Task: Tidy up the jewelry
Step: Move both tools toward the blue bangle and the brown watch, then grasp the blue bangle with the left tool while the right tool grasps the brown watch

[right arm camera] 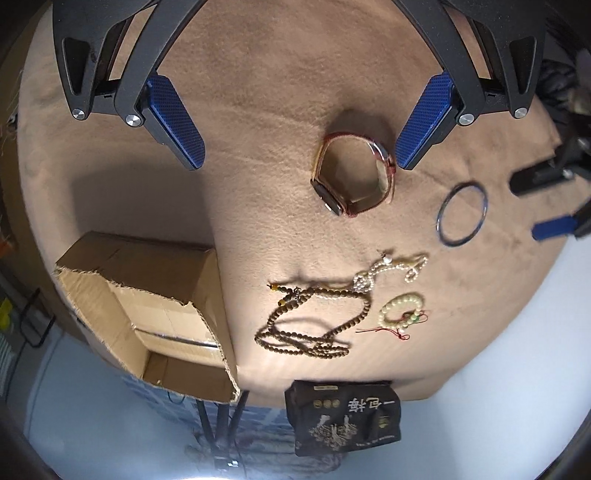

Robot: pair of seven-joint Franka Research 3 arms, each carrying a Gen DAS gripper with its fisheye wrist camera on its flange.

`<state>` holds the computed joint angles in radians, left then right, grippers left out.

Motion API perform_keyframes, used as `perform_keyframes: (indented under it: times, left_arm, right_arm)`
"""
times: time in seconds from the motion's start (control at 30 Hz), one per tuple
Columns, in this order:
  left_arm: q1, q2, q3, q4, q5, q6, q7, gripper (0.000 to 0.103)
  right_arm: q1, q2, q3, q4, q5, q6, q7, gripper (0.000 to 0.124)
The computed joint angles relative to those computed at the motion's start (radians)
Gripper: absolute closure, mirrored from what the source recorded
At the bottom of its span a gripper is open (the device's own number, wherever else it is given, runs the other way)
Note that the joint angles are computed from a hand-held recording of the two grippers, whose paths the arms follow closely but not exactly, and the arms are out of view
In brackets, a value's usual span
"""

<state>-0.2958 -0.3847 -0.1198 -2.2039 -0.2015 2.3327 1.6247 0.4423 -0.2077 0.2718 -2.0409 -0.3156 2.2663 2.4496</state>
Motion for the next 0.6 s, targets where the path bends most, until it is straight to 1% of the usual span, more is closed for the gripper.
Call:
perform_keyframes:
  times: [0.07, 0.13, 0.17, 0.3, 0.5, 0.6]
  left_arm:
    - [0.001, 0.015, -0.002, 0.003, -0.003, 0.001, -0.007, 0.0]
    - [0.003, 0.033, -0.009, 0.005, 0.003, 0.005, -0.015, 0.0]
    - [0.003, 0.039, -0.011, 0.006, 0.005, 0.006, -0.015, 0.0]
    - [0.016, 0.071, -0.037, 0.012, 0.06, 0.022, -0.045, 0.0]
    - [0.04, 0.117, -0.061, 0.025, 0.152, 0.053, -0.132, 0.0]
    - [0.038, 0.136, -0.056, 0.032, 0.146, 0.055, -0.146, 0.0]
  right_arm:
    - [0.006, 0.001, -0.011, -0.013, 0.04, 0.04, -0.018, 0.022]
    - [0.012, 0.009, -0.016, -0.015, 0.072, 0.062, -0.048, 0.022]
    - [0.01, 0.023, -0.012, -0.01, 0.062, 0.066, -0.049, 0.022]
    - [0.019, 0.055, -0.01, 0.015, 0.044, 0.039, -0.07, 0.022]
    - [0.031, 0.077, -0.022, 0.029, 0.043, 0.038, -0.085, 0.022]
    - [0.038, 0.093, -0.024, 0.045, 0.027, 0.022, -0.091, 0.022]
